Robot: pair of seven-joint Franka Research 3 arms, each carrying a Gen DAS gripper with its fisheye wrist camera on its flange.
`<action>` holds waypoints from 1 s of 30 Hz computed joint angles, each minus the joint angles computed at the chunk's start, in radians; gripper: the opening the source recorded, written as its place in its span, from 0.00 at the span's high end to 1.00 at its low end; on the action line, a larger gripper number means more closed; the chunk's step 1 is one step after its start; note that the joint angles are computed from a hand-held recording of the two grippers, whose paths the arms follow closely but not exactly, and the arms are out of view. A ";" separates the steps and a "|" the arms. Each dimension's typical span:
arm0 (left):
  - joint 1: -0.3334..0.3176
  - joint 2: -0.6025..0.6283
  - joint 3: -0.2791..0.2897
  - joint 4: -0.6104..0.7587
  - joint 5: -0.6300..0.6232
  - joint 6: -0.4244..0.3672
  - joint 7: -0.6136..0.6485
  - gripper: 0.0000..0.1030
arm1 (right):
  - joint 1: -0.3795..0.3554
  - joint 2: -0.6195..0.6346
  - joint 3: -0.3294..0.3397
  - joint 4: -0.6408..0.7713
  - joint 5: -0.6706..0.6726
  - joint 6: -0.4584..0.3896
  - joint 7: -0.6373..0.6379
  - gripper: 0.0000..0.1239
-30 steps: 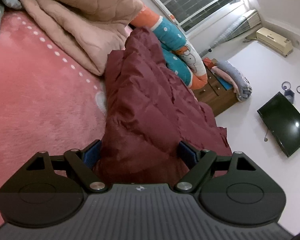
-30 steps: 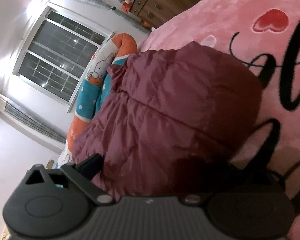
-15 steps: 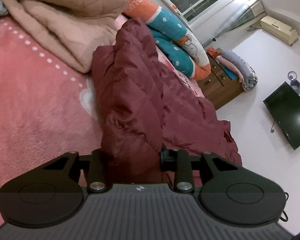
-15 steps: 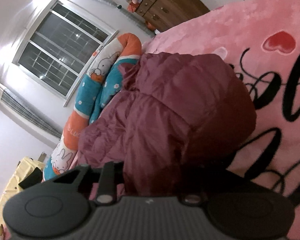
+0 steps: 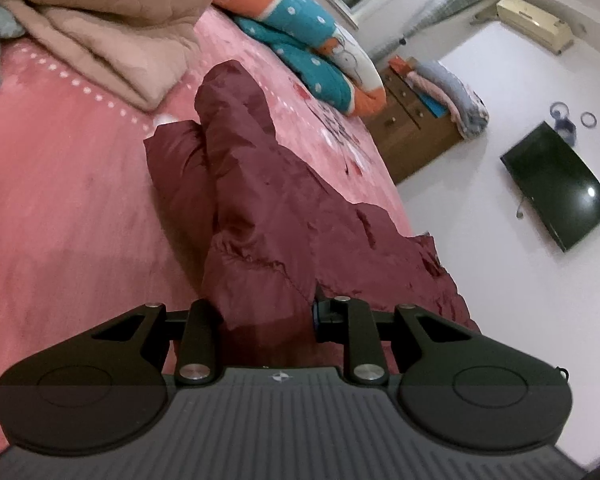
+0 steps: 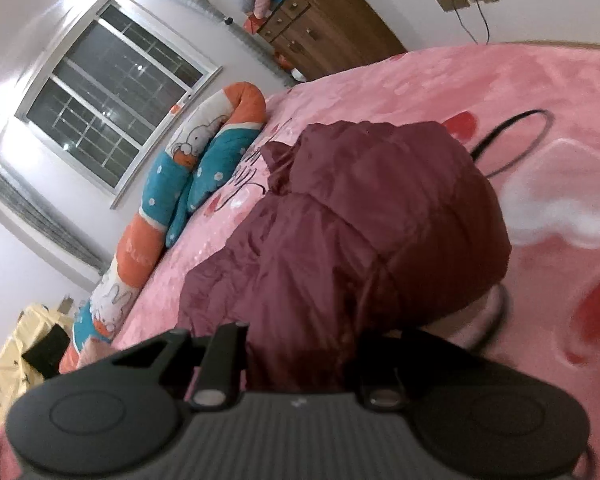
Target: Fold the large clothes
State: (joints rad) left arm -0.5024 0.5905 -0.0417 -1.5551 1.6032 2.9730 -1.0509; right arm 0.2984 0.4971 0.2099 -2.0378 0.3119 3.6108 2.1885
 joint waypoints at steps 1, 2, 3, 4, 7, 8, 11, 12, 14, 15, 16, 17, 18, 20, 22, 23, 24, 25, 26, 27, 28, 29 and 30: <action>-0.004 -0.016 -0.005 -0.022 -0.005 0.000 0.007 0.73 | 0.003 -0.032 0.002 -0.046 0.008 0.008 0.000 0.87; -0.008 -0.028 -0.004 -0.042 0.015 0.005 -0.011 0.73 | 0.001 -0.059 0.005 -0.086 0.010 0.016 0.005 0.87; -0.009 -0.041 -0.012 -0.061 0.018 0.004 -0.010 0.73 | 0.007 -0.089 0.004 -0.127 0.020 0.021 0.008 0.87; -0.009 -0.054 -0.020 -0.081 0.023 0.004 -0.014 0.73 | 0.016 -0.114 0.000 -0.162 0.029 0.024 0.009 0.87; -0.005 -0.086 -0.047 -0.139 0.038 0.004 -0.033 0.73 | 0.040 -0.176 -0.010 -0.243 0.058 0.021 0.017 0.86; -0.002 -0.091 -0.058 -0.152 0.035 0.002 -0.026 0.72 | 0.045 -0.191 -0.013 -0.263 0.065 0.016 0.024 0.86; 0.008 -0.084 -0.075 -0.170 -0.014 -0.001 0.010 0.68 | 0.037 -0.214 -0.008 -0.296 0.054 -0.008 0.068 0.81; 0.009 -0.079 -0.075 -0.170 -0.031 -0.002 0.024 0.66 | 0.032 -0.218 -0.006 -0.299 0.048 -0.024 0.086 0.77; 0.007 -0.074 -0.068 -0.172 -0.054 0.002 0.053 0.62 | 0.047 -0.226 -0.019 -0.302 0.063 -0.047 0.088 0.70; 0.003 -0.075 -0.062 -0.176 -0.061 0.002 0.057 0.58 | 0.061 -0.230 -0.032 -0.302 0.082 -0.064 0.078 0.67; -0.001 -0.080 -0.058 -0.184 -0.064 -0.001 0.057 0.56 | 0.066 -0.241 -0.035 -0.312 0.094 -0.071 0.079 0.63; -0.004 -0.089 -0.056 -0.195 -0.076 -0.008 0.067 0.52 | 0.069 -0.248 -0.036 -0.320 0.106 -0.070 0.085 0.62; -0.007 -0.098 -0.054 -0.205 -0.085 -0.018 0.075 0.49 | 0.073 -0.257 -0.040 -0.328 0.118 -0.068 0.089 0.59; -0.012 -0.118 -0.056 -0.223 -0.126 -0.048 0.120 0.43 | 0.106 -0.276 -0.065 -0.342 0.170 -0.057 0.060 0.57; -0.018 -0.157 -0.055 -0.262 -0.141 -0.077 0.128 0.33 | 0.141 -0.299 -0.088 -0.363 0.240 -0.040 0.015 0.54; -0.019 -0.179 -0.058 -0.287 -0.149 -0.095 0.131 0.30 | 0.143 -0.309 -0.087 -0.379 0.255 -0.025 0.009 0.53; -0.018 -0.202 -0.064 -0.311 -0.161 -0.113 0.143 0.28 | 0.154 -0.319 -0.091 -0.391 0.287 -0.015 -0.009 0.53; -0.016 -0.227 -0.071 -0.335 -0.173 -0.136 0.164 0.27 | 0.150 -0.331 -0.088 -0.405 0.296 -0.008 -0.008 0.53; -0.014 -0.242 -0.079 -0.346 -0.186 -0.161 0.184 0.26 | 0.136 -0.339 -0.079 -0.422 0.276 0.003 0.015 0.53; -0.011 -0.257 -0.089 -0.354 -0.210 -0.190 0.215 0.25 | 0.151 -0.347 -0.086 -0.428 0.319 0.009 -0.017 0.49; -0.012 -0.277 -0.095 -0.370 -0.213 -0.215 0.223 0.25 | 0.182 -0.357 -0.100 -0.431 0.410 0.018 -0.097 0.39; -0.011 -0.293 -0.102 -0.380 -0.216 -0.240 0.238 0.25 | 0.213 -0.363 -0.112 -0.425 0.509 0.029 -0.190 0.33; -0.009 -0.305 -0.110 -0.384 -0.215 -0.262 0.258 0.25 | 0.212 -0.372 -0.107 -0.434 0.537 0.045 -0.219 0.30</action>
State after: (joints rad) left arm -0.5117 0.2853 -0.1512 -1.9396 1.3884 2.7112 -0.7926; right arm 0.5102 0.1253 0.1027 -2.4720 0.8493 3.6563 1.9698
